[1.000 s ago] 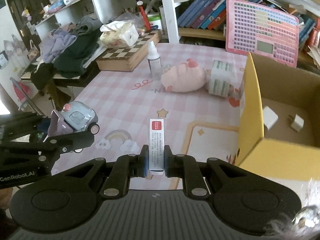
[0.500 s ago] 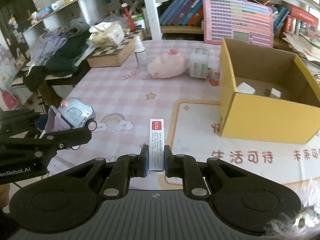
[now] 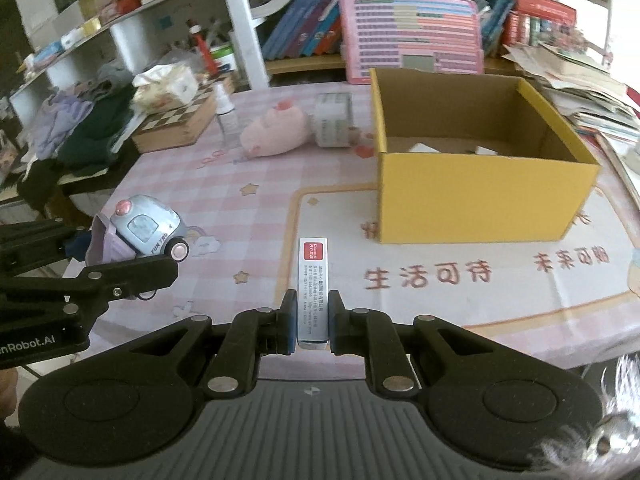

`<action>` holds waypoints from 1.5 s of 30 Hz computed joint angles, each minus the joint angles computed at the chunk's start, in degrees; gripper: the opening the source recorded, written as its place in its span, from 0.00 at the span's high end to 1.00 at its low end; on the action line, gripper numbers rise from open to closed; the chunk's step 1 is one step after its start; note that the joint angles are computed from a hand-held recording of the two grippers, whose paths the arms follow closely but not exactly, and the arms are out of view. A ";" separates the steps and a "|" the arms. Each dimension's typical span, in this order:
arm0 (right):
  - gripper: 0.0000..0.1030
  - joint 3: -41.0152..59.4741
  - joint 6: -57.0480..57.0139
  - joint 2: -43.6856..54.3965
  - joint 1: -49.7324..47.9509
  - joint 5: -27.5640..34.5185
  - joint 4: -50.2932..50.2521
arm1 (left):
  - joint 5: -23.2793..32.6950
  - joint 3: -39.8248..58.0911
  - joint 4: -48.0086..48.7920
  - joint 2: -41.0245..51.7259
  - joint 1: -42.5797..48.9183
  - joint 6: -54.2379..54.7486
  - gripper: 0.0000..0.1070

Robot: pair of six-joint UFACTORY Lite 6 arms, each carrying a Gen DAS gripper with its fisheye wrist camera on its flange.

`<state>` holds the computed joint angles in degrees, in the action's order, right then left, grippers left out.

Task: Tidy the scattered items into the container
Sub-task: 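Carry the box in the right gripper while the left gripper carries the toy car toward the yellow box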

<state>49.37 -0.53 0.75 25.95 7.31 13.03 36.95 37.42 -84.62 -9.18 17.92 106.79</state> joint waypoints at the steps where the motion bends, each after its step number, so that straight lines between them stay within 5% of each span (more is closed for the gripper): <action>1: 0.87 -0.65 0.58 -0.70 -0.52 0.04 -0.53 | -0.12 0.25 -0.21 0.35 -0.82 0.10 0.63; 8: 0.87 -3.82 -3.94 -4.25 -4.95 0.73 3.01 | -2.50 2.21 -2.70 2.56 -7.67 0.54 0.63; 25: 0.87 -2.25 -43.66 -2.49 -20.83 7.81 33.40 | -12.64 10.26 -10.18 11.22 -24.18 -1.11 0.63; 45: 0.87 15.93 -71.41 12.95 -38.92 21.51 50.72 | -26.65 32.88 -19.69 28.31 -38.84 0.94 0.63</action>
<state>65.29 -71.95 13.70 -12.97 28.82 63.76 10.30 70.30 -104.31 19.13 -20.92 107.73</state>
